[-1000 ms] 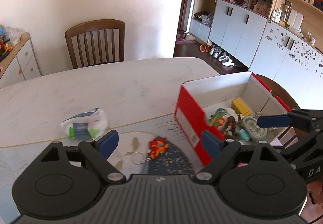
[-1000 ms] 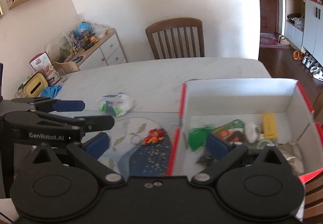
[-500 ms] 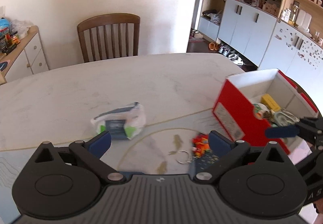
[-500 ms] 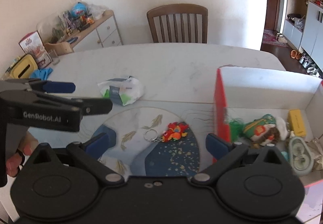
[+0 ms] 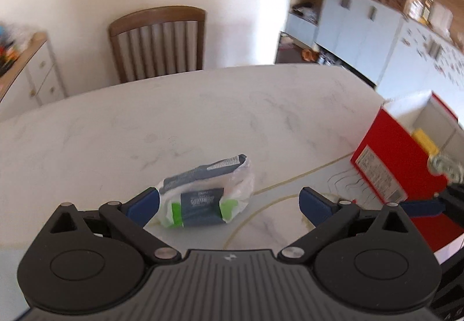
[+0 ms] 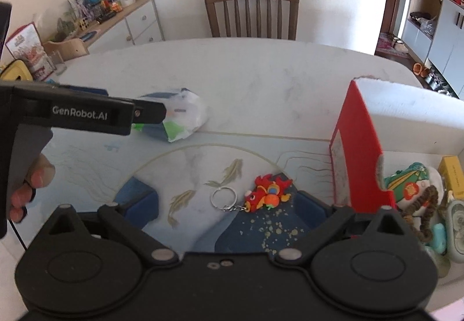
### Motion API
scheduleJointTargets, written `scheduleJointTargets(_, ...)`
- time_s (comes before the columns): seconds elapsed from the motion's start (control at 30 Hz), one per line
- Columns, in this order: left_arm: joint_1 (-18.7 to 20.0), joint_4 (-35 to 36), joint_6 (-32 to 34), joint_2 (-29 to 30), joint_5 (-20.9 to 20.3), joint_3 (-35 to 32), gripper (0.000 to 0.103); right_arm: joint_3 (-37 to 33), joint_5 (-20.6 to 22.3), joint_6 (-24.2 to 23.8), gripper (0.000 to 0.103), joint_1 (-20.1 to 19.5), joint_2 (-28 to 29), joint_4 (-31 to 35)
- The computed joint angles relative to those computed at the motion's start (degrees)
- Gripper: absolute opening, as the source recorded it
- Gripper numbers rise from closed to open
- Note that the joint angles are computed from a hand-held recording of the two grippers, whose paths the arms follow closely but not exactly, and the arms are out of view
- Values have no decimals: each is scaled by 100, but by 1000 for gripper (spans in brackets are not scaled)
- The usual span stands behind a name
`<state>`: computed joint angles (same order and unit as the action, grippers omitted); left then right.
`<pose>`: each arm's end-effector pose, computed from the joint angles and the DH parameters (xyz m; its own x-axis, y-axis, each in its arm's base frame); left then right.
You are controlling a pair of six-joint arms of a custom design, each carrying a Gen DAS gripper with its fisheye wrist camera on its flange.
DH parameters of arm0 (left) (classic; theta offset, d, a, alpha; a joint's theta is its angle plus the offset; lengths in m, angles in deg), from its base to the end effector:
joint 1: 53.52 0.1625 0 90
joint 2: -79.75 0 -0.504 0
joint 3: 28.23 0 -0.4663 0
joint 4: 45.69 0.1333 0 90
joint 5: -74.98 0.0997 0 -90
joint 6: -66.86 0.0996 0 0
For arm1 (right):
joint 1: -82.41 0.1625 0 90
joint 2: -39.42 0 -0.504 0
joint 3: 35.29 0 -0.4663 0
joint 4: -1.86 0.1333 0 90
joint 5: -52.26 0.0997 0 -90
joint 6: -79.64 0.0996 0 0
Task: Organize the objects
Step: 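Grasp the clear blue-labelled bag with the left tool while the right tool grasps the bird keychain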
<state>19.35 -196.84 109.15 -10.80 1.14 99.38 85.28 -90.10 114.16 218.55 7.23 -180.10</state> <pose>0.0074 -0.5227 0.3388 -0.5228 0.7160 -0.4626 0.8391 0.5281 -0.1310 0.4292 -0.3370 -0.0896 -0.7858 0.0573 0.6158 -0.3329 0.7999 -0.4993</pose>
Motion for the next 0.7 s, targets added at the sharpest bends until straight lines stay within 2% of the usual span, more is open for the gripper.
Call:
scheduleJointTargets(0.23, 227, -36, 1321, 415, -244, -194, 103, -95, 56, 93, 97, -260, 96, 194)
scheduleJointTargets(0.43, 416, 67, 1638, 720, -432, -389, 103, -143, -53, 176, 93, -407, 193, 257)
scheduleJointTargets(0.7, 483, -270, 1675, 1067, -226, -420, 103, -137, -11, 405, 80, -603, 231, 277)
